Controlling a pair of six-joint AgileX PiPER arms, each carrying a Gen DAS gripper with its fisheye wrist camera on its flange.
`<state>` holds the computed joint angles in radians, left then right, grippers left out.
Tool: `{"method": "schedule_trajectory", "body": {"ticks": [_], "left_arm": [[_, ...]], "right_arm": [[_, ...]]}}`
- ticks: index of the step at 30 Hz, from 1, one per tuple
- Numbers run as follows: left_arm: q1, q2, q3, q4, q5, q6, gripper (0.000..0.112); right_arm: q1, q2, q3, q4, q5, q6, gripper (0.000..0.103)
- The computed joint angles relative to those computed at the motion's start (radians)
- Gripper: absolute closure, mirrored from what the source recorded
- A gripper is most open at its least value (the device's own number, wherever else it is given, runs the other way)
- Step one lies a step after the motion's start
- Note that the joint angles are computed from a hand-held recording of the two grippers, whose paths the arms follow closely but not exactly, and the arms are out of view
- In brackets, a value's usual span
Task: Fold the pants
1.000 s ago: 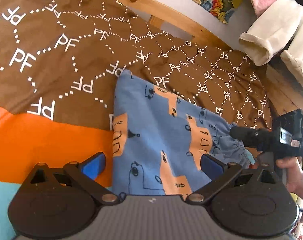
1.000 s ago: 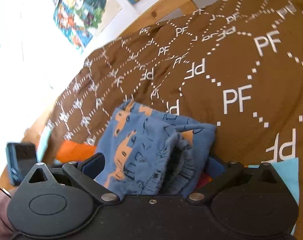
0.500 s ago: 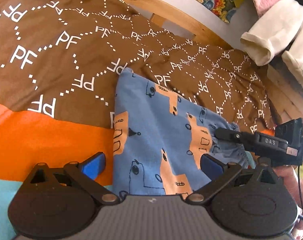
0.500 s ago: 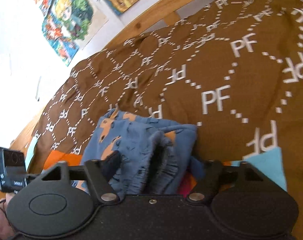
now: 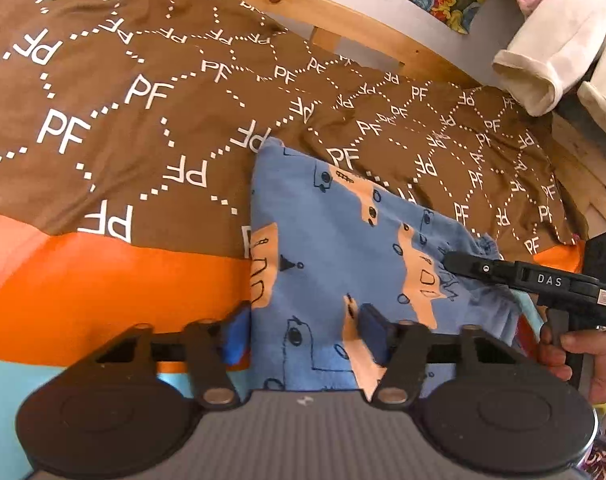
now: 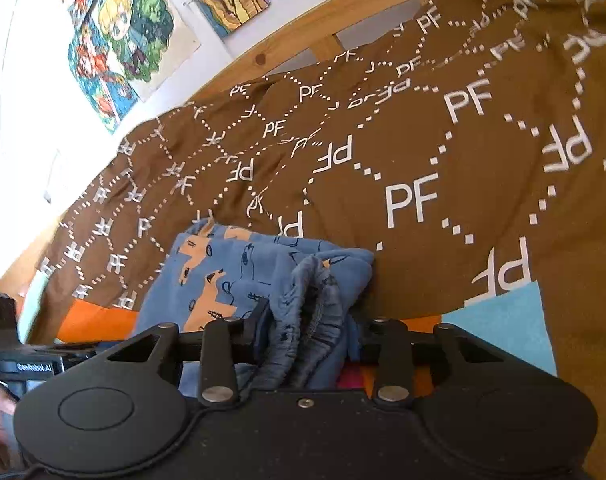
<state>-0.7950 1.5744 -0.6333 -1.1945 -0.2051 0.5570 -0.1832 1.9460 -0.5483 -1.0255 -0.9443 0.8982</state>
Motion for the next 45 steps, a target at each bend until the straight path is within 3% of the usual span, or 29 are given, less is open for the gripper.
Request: {"method": "schedule_trajectory", "body": {"ticks": [5, 7, 10, 13, 16, 21, 24, 27, 31, 37, 40, 42, 43, 44, 45], "left_arm": [[-0.034, -0.005, -0.017, -0.202, -0.036, 0.212, 0.076], [-0.069, -0.010, -0.026, -0.281, -0.083, 0.281, 0.088], [-0.143, -0.005, -0.039, -0.349, -0.185, 0.347, 0.094], [-0.233, 0.017, -0.053, -0.375, -0.307, 0.400, 0.096], [-0.281, 0.013, -0.054, -0.356, -0.369, 0.365, 0.097], [-0.332, 0.002, -0.090, -0.337, -0.464, 0.379, 0.097], [-0.331, 0.020, -0.150, -0.322, -0.496, 0.443, 0.097], [-0.276, 0.061, -0.220, -0.280, -0.464, 0.458, 0.097], [-0.181, 0.149, -0.319, -0.224, -0.393, 0.404, 0.097], [-0.044, 0.289, -0.408, -0.231, -0.234, 0.383, 0.096], [-0.012, 0.303, -0.381, -0.120, -0.200, 0.244, 0.089], [-0.007, 0.302, -0.378, -0.124, -0.199, 0.249, 0.080], [-0.003, 0.303, -0.380, -0.144, -0.200, 0.267, 0.066], [-0.002, 0.302, -0.388, -0.193, -0.204, 0.309, 0.053], [0.004, 0.298, -0.393, -0.219, -0.197, 0.329, 0.049]], "right_arm": [[0.156, -0.121, 0.101, 0.296, 0.098, -0.285, 0.073], [0.208, -0.149, 0.131, 0.405, 0.106, -0.400, 0.076], [0.293, -0.196, 0.180, 0.584, 0.103, -0.608, 0.080], [0.409, -0.244, 0.236, 0.800, 0.072, -0.868, 0.081], [0.537, -0.269, 0.280, 1.010, 0.004, -1.093, 0.082], [0.617, -0.294, 0.319, 1.153, -0.117, -1.259, 0.082], [0.566, -0.311, 0.307, 1.126, -0.136, -1.241, 0.082], [0.485, -0.304, 0.254, 1.059, -0.116, -1.209, 0.082], [0.369, -0.259, 0.110, 0.928, -0.010, -1.107, 0.082], [0.221, -0.093, -0.134, 0.615, 0.171, -0.747, 0.080], [0.178, -0.001, -0.203, 0.520, 0.189, -0.633, 0.070], [0.145, 0.027, -0.205, 0.496, 0.149, -0.564, 0.050], [0.130, 0.034, -0.205, 0.483, 0.134, -0.528, 0.038], [0.115, 0.037, -0.205, 0.457, 0.119, -0.486, 0.036], [0.103, 0.039, -0.205, 0.432, 0.113, -0.456, 0.035]]}}
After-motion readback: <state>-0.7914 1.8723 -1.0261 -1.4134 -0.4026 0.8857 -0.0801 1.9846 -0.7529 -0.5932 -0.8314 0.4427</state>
